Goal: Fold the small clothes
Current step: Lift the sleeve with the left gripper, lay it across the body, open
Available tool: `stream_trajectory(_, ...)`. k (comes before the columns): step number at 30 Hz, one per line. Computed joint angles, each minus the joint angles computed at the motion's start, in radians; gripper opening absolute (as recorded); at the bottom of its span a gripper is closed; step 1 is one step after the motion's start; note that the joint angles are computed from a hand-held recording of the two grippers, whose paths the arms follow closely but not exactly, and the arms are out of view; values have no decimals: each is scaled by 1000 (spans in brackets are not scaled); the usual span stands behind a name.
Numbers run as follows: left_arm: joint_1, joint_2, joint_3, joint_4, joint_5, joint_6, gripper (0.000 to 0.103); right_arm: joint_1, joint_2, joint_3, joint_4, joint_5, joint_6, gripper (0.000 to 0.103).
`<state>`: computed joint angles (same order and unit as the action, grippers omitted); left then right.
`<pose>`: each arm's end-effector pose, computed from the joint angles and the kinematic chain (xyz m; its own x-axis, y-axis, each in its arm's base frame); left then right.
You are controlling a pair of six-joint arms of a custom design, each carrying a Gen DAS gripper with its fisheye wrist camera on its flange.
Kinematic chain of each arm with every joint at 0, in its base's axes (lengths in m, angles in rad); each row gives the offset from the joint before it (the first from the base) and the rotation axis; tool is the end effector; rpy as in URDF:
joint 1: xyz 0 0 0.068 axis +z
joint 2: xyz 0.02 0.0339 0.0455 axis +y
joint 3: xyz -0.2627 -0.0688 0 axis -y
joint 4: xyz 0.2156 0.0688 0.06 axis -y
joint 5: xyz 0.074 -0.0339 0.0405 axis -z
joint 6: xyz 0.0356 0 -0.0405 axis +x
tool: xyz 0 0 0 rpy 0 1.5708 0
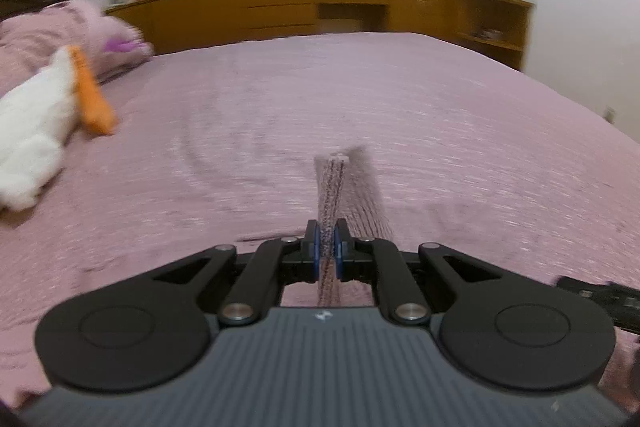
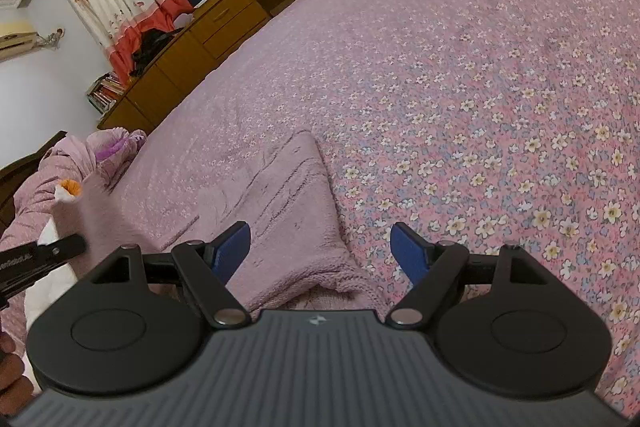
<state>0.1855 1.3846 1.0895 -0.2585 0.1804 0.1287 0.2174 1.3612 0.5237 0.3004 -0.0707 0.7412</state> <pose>0.2841 0.0468 0.3090 -0.5165 0.0315 -0.8557 0.0351 0.9993 0.0156 0.2419 0.0560 0.1944 -0.5538 0.5674 -0.6094 0.1349 0.7833 0.6068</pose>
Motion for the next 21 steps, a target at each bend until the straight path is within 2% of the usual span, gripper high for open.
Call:
stream_trajectory(5, 127, -7, -51, 42, -20, -11, 9, 13, 7, 4, -5, 12, -14, 83)
stream_trajectory(12, 252, 66, -114, 43, -63, 3, 10, 36, 24, 24, -26, 33, -24, 82)
stream_trajectory(16, 334, 105, -115, -10, -16, -3, 12, 37, 47, 47, -40, 33, -32, 83)
stream_trajectory(19, 368, 105, -123, -9, 21, 18, 17, 48, 69, 64, -48, 38, -36, 82)
stream_trajectory(21, 383, 96, -112, -30, 39, 34, 27, 55, 77, 70, -49, 44, -41, 83)
